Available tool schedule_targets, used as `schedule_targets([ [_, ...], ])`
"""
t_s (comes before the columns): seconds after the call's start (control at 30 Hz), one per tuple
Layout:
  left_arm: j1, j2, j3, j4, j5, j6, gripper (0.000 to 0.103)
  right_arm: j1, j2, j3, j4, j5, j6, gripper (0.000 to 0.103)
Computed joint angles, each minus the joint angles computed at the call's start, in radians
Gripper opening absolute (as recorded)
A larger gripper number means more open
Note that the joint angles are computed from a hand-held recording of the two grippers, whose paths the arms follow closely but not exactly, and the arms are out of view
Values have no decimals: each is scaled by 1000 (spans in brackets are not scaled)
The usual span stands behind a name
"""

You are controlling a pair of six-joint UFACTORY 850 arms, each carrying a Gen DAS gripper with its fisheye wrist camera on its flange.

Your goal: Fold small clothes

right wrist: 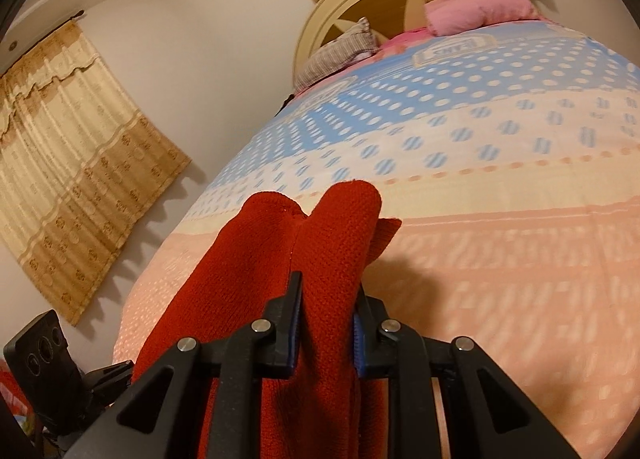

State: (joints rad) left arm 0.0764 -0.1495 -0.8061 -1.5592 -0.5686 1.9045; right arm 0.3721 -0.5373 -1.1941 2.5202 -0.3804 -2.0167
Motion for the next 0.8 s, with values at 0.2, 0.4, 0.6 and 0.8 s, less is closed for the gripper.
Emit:
schedule_targets([
  [0.2, 58, 3, 14, -23, -8, 26, 41, 43, -42, -67, -58, 11, 55, 20],
  [0.4, 115, 2, 17, -38, -25, 41, 41, 77, -88, -141, -137, 22, 128, 19],
  [0.6, 159, -5, 16, -50, -29, 57, 41, 105, -140, -225, -237, 39, 221, 19],
  [0.8, 203, -3, 27, -73, -40, 82, 41, 127, -185, -299, -347, 49, 325, 19],
])
